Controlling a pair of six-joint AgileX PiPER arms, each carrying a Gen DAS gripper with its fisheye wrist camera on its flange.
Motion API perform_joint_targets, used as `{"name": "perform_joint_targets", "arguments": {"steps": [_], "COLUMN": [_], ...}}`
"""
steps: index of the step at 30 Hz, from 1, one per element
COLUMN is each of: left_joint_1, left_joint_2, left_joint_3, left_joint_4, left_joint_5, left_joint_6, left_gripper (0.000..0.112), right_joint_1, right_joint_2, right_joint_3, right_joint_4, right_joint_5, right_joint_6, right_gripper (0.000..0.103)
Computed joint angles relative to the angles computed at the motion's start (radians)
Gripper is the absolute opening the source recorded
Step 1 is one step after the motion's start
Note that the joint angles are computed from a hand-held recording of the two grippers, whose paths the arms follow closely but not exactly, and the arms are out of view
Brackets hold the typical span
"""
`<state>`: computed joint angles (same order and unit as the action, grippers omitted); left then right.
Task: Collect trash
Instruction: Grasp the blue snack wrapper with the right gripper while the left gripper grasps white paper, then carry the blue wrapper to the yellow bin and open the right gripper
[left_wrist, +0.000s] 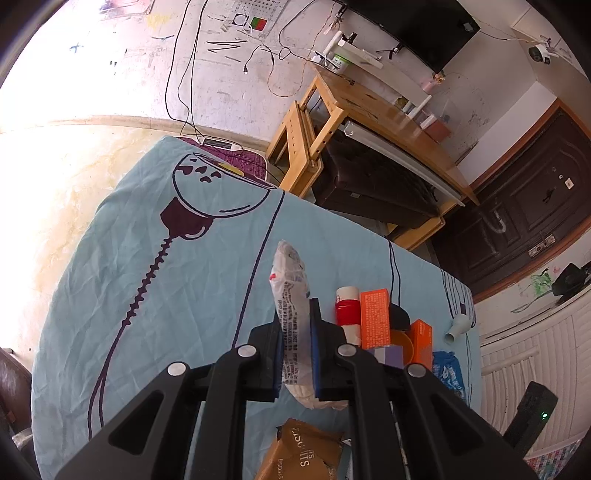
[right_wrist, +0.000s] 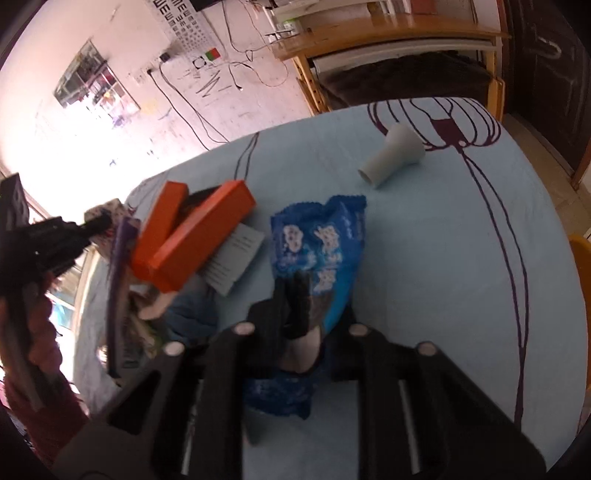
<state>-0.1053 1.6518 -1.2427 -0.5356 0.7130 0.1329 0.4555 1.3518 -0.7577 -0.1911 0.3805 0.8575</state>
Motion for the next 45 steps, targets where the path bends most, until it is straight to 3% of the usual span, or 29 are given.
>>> {"name": "perform_joint_targets", "arguments": {"steps": [2, 5, 12, 19, 26, 29, 31, 37, 40, 43, 45], "left_joint_1": [0.001, 0.001, -0.038, -0.144, -0.422, -0.558, -0.649, -0.832, -0.898, -0.944, -0.969], "left_joint_2": [-0.001, -0.005, -0.071, -0.118, -0.061, 0.006, 0.074, 0.302, 0.432, 0.573, 0.685], "left_joint_3": [0.005, 0.009, 0.010, -0.053, -0.187, -0.273, -0.360, -0.650, -0.811, -1.000, -1.164], "left_joint_4": [-0.005, -0.009, 0.025, 0.125, 0.271, 0.332, 0.369, 0.449, 0.473, 0.493, 0.504], "left_joint_5": [-0.002, -0.004, -0.027, -0.009, 0.018, 0.030, 0.055, 0.171, 0.239, 0.329, 0.411], "left_joint_6": [0.004, 0.012, -0.026, -0.133, -0.313, -0.389, -0.440, -0.526, -0.555, -0.570, -0.578], "left_gripper": [0.007, 0.007, 0.007, 0.007, 0.007, 0.007, 0.007, 0.007, 0.007, 0.007, 0.007], "right_joint_1": [0.017, 0.042, 0.001, -0.370, -0.861, -1.067, -1.218, -1.393, -1.443, -1.498, -1.554], "right_joint_2": [-0.017, -0.065, -0.219, -0.413, -0.454, -0.399, -0.344, -0.118, 0.027, 0.139, 0.180], "right_joint_3": [0.015, 0.046, 0.091, 0.190, 0.294, 0.324, 0.332, 0.367, 0.358, 0.342, 0.331], "right_joint_4": [-0.079, -0.227, -0.304, 0.206, 0.755, 0.950, 1.084, 1.350, 1.446, 1.489, 1.503], "right_joint_5": [-0.004, -0.007, 0.030, 0.012, 0.092, 0.137, 0.210, 0.157, 0.149, 0.158, 0.194], "right_joint_6": [0.074, 0.226, 0.267, -0.385, -1.085, -1.385, -1.585, -2.045, -2.193, -2.292, -2.336], "right_gripper": [0.003, 0.003, 0.003, 0.003, 0.003, 0.003, 0.004, 0.004, 0.006, 0.021, 0.050]}}
